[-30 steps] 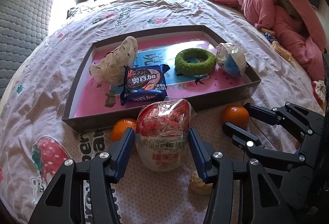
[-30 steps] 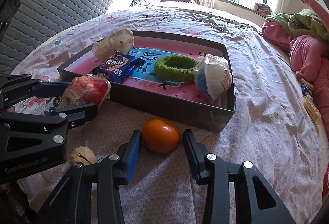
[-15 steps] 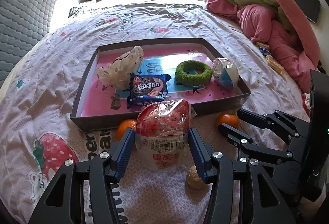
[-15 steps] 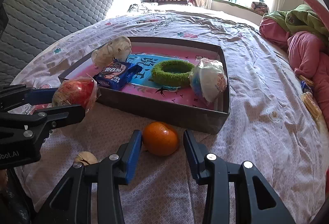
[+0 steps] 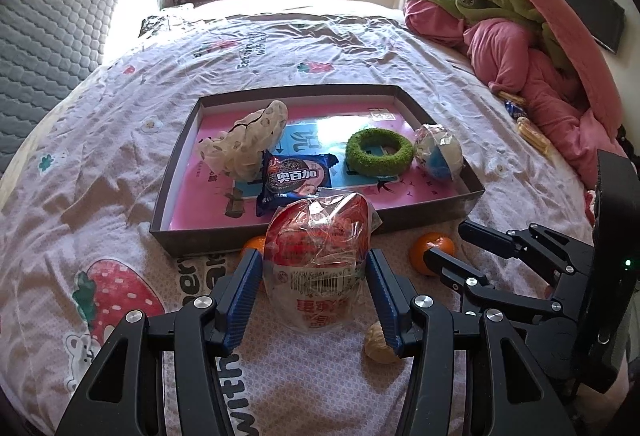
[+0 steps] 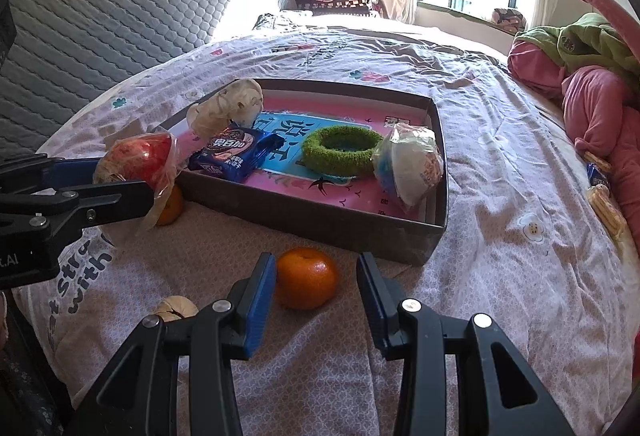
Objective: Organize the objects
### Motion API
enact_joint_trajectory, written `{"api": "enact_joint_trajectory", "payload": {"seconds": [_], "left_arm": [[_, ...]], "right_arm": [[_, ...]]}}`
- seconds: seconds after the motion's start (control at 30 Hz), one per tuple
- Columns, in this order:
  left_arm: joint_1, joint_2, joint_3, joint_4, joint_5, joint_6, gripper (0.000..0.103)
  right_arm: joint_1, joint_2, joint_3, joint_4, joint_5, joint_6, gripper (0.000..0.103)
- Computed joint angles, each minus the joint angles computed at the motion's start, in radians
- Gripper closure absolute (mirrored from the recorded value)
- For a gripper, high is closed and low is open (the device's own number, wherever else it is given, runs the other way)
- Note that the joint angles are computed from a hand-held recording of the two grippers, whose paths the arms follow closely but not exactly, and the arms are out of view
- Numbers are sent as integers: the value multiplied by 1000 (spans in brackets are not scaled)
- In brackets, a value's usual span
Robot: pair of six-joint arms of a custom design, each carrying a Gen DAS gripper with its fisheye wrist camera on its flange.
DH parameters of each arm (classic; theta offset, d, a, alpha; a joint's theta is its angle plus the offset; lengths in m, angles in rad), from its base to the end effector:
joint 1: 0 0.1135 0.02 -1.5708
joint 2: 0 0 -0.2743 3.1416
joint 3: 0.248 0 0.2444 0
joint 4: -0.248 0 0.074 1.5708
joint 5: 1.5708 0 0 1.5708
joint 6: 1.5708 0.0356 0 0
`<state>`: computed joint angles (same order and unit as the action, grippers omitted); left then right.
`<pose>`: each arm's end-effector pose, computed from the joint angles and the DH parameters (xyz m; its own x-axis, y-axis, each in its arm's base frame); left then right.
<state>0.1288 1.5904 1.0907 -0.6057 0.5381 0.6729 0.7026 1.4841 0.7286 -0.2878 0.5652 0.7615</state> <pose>0.3088 0.0216 0.2334 -0.6196 0.4594 -0.6364 0.6445 0.7606 -0.0785 0.2124 0.1549 0.1781 -0.7119 0.1608 -0.6837 0.2090 0.9778 0.0124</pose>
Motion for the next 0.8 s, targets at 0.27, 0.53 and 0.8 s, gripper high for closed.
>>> {"api": "enact_joint_trajectory", "payload": {"seconds": [0.27, 0.53, 0.8], "left_arm": [[6, 12, 10, -10, 5, -10, 48], [13, 12, 11, -14, 11, -11, 48], [24, 8, 20, -29, 30, -6, 48]], "right_arm": [[13, 15, 10, 4, -9, -20, 74], [8, -1, -6, 21, -26, -13, 75], [10, -35, -27, 49, -24, -13, 82]]}}
